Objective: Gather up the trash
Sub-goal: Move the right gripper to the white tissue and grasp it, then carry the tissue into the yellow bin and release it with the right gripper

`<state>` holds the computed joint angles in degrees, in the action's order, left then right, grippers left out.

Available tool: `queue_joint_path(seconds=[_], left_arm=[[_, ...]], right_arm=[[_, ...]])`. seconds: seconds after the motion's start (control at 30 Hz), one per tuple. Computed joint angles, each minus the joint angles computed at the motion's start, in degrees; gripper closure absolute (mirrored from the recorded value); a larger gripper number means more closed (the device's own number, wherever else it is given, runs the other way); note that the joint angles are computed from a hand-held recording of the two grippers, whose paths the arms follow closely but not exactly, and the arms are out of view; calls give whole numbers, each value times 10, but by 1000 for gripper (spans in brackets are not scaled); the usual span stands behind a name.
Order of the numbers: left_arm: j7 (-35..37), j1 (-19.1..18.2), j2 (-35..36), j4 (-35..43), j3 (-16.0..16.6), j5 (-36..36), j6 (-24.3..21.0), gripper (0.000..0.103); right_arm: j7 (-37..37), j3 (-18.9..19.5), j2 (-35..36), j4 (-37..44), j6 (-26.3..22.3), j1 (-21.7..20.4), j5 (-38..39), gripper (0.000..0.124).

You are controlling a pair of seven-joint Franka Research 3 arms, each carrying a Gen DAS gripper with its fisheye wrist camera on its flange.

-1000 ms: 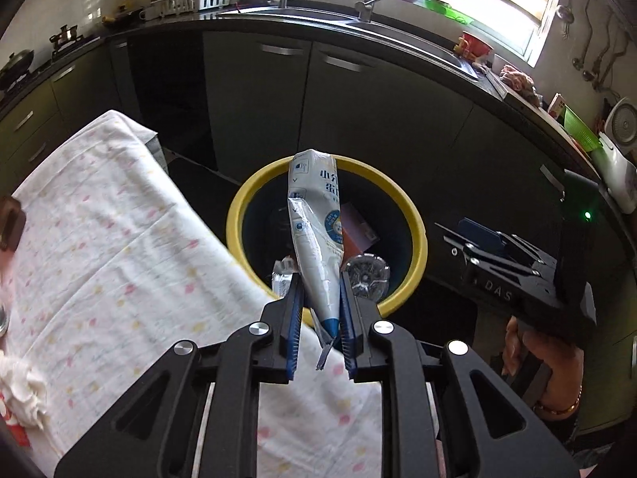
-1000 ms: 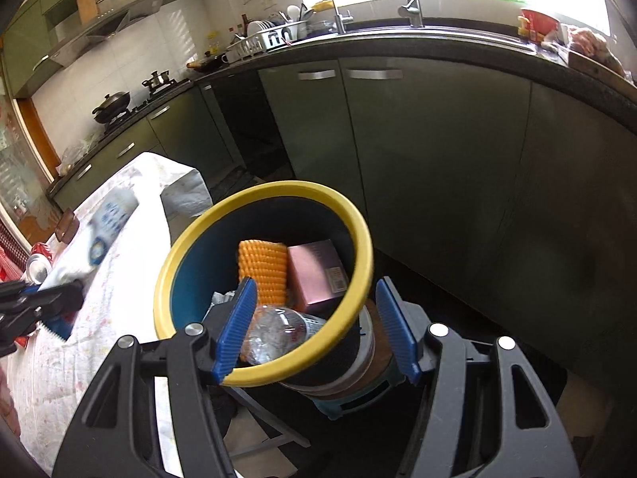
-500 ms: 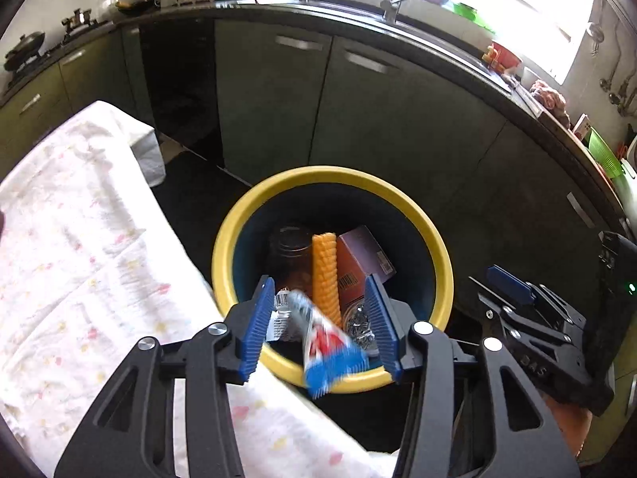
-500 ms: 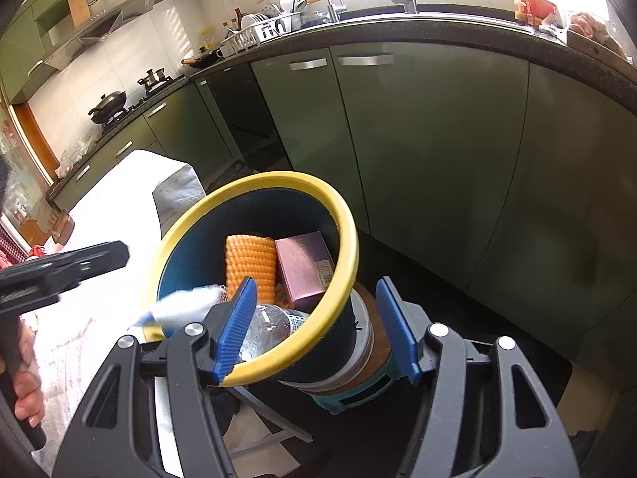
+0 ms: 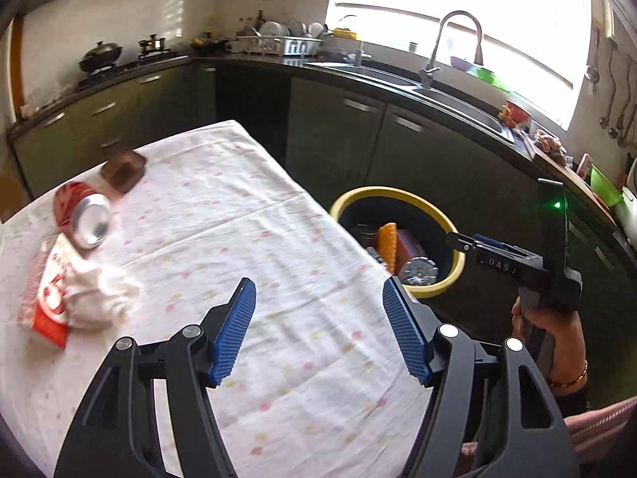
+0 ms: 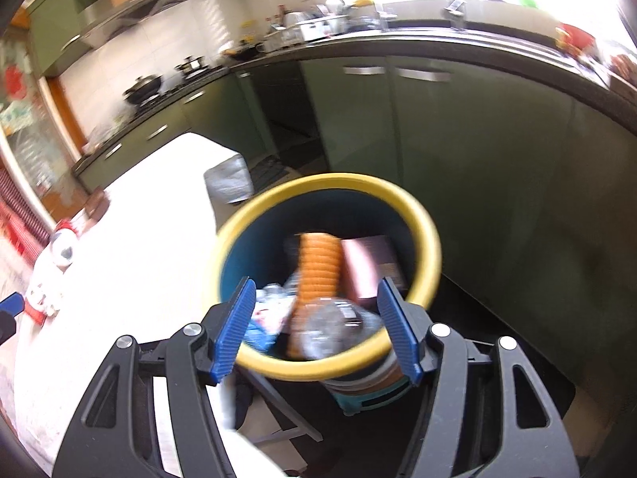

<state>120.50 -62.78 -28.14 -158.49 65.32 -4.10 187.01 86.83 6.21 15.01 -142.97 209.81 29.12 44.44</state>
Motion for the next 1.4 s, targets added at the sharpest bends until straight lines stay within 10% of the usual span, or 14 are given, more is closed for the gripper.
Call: queue_joint_path(seconds=[0.17, 0.37, 0.5, 0.73, 1.0, 1.07, 1.17, 1.4], left_arm=[[2, 194, -22, -49, -76, 7, -8, 34], [31, 303, -47, -75, -50, 12, 7, 31], [54, 331, -69, -79, -12, 25, 4, 30], [95, 365, -107, -86, 1, 3, -11, 26], [142, 385, -133, -85, 9, -31, -29, 25], [150, 389, -136, -85, 9, -38, -31, 24], [159, 393, -135, -84, 5, -46, -33, 24], [166, 421, -145, -95, -28, -57, -37, 23]], right_arm=[[1, 17, 9, 39, -32, 7, -66, 61], [48, 87, 51, 125, -109, -34, -240, 60], [26, 118, 92, 212, -183, -37, -325, 60], [-15, -34, 175, 412, -342, 144, -370, 55], [55, -75, 288, 590, -474, 176, -437, 55], [72, -80, 301, 610, -487, 180, -453, 59], [82, -65, 298, 609, -496, 168, -456, 112], [78, -36, 170, 417, -364, 148, -443, 115]])
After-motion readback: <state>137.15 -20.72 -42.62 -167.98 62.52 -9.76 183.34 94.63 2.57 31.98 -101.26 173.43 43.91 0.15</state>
